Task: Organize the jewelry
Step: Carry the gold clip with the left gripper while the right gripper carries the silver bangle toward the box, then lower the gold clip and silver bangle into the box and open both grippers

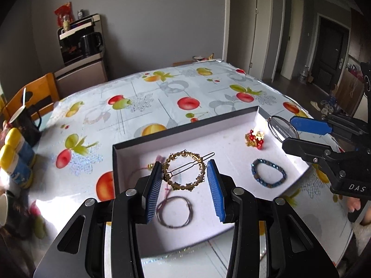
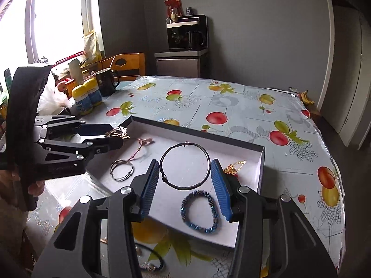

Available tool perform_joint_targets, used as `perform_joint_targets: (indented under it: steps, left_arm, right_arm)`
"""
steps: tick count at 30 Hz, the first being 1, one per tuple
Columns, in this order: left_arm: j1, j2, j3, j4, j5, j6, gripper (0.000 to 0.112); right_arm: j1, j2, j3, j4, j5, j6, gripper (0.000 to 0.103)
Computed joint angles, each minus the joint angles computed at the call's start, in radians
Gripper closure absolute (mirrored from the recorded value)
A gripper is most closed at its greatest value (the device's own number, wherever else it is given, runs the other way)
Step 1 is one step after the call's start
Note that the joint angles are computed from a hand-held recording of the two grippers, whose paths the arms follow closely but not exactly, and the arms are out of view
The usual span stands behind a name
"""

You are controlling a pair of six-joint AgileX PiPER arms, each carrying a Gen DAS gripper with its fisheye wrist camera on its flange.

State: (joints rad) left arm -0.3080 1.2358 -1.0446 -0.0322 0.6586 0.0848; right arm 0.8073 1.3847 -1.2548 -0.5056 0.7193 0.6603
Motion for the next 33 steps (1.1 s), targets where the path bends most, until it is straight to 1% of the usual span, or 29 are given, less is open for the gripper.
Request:
perform_joint_targets:
  steps: [4,6,10,12,14,17,19,22,25,27,33]
  left_arm:
    - [0.020,0.102,-0.083,-0.029,0.001,-0.004,0.071]
    - [0.017,0.145,-0.120,0.014,0.000,-0.050,0.071]
    - [0.030,0.206,-0.177,0.006,0.006,-0.066,0.071]
    - [0.032,0.230,-0.197,0.013,-0.004,-0.084,0.071]
    - [0.034,0.248,-0.206,0.018,-0.020,-0.105,0.071]
    - [0.049,0.264,-0.180,-0.057,-0.056,-0.061,0.071]
    - [0.051,0.281,-0.157,-0.103,-0.077,-0.023,0.071]
    - [0.018,0.311,-0.162,-0.021,-0.062,-0.077,0.070]
    - [0.037,0.316,-0.170,-0.083,-0.044,-0.031,0.070]
    - [0.041,0.329,-0.181,-0.089,-0.026,-0.025,0.070]
    - [0.031,0.366,-0.221,-0.043,0.026,-0.068,0.070]
  right_arm:
    - [-0.042,0.067,-0.059,-0.006,-0.006,0.006,0.057]
    - [-0.056,0.093,-0.080,-0.006,-0.009,0.015,0.057]
    - [-0.090,0.137,-0.111,0.035,-0.018,-0.006,0.057]
    - [-0.097,0.166,-0.130,0.043,-0.007,-0.017,0.057]
    - [-0.104,0.184,-0.129,0.049,-0.014,-0.020,0.057]
    - [-0.117,0.202,-0.115,0.089,-0.034,-0.051,0.057]
    - [-0.122,0.216,-0.118,0.126,-0.029,-0.104,0.057]
    - [-0.117,0.233,-0.121,0.146,-0.017,-0.148,0.057]
    - [-0.110,0.250,-0.128,0.174,0.000,-0.195,0.057]
    - [-0.102,0.263,-0.135,0.172,0.010,-0.204,0.057]
    - [-0.080,0.290,-0.160,0.136,0.049,-0.200,0.057]
